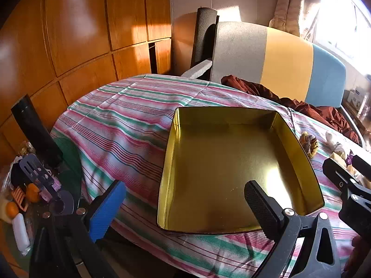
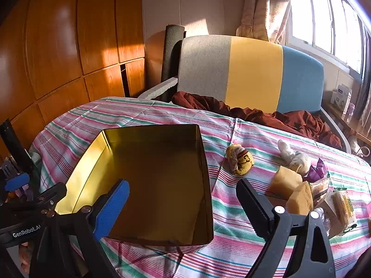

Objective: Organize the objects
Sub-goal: 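Move the left tool past the gold tray toward the yellow sock bundle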

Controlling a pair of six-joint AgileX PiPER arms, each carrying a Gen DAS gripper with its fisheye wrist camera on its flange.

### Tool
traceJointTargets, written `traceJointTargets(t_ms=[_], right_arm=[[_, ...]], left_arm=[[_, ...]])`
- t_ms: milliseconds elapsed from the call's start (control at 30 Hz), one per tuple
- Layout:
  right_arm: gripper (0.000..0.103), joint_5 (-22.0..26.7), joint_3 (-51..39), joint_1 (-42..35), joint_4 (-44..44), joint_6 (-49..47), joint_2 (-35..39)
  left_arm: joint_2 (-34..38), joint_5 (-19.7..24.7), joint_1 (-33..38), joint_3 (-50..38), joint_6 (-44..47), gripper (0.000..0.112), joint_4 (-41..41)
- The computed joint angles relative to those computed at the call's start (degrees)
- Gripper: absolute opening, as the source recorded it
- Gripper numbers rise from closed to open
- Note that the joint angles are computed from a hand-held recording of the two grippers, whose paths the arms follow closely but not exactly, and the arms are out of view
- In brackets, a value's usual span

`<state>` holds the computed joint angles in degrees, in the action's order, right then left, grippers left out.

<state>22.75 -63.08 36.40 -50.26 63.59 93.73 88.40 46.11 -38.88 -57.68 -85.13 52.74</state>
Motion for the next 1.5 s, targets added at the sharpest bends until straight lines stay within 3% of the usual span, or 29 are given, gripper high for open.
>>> traceJointTargets(t_ms=[133, 333, 800, 1033, 1233, 1333, 1500], right_arm=[[0.095, 0.1, 3.1, -2.0, -4.0, 2.5, -3.1], [0.095, -0.9, 7.0, -8.5, -1.7, -0.5, -7.7], [0.095, -3.6, 9.9, -16.7, 11.6, -12.9, -8.4], [0.095, -4.3, 10.4, -19.9, 16.3, -17.7, -8.2], [0.095, -5.0, 9.7, -23.9, 26.7, -28.1, -7.9], [0.095, -4.6, 8.4, -26.9, 37.2, -38.9, -7.8], [0.095, -3.0, 5.5, -33.2, 50.2, -52.2, -7.8]], left_arm=[[-1.5, -4.0, 0.9, 1.8, 0.5, 0.103, -0.8], [-1.8, -9.3, 1.3, 2.4, 1.5, 0.103, -1.1], [3.8, -6.9, -2.3, -4.0, 7.9, 0.103, -0.7], [6.9, -7.6, -2.3, -8.3, 13.6, 0.103, -4.3], [9.6, -10.7, -2.2, -11.5, 19.3, 0.103, -8.4], [11.1, -12.7, -1.9, -13.5, 23.3, 0.103, -11.6], [15.0, -12.1, -2.7, -19.8, 30.3, 0.103, -14.4]])
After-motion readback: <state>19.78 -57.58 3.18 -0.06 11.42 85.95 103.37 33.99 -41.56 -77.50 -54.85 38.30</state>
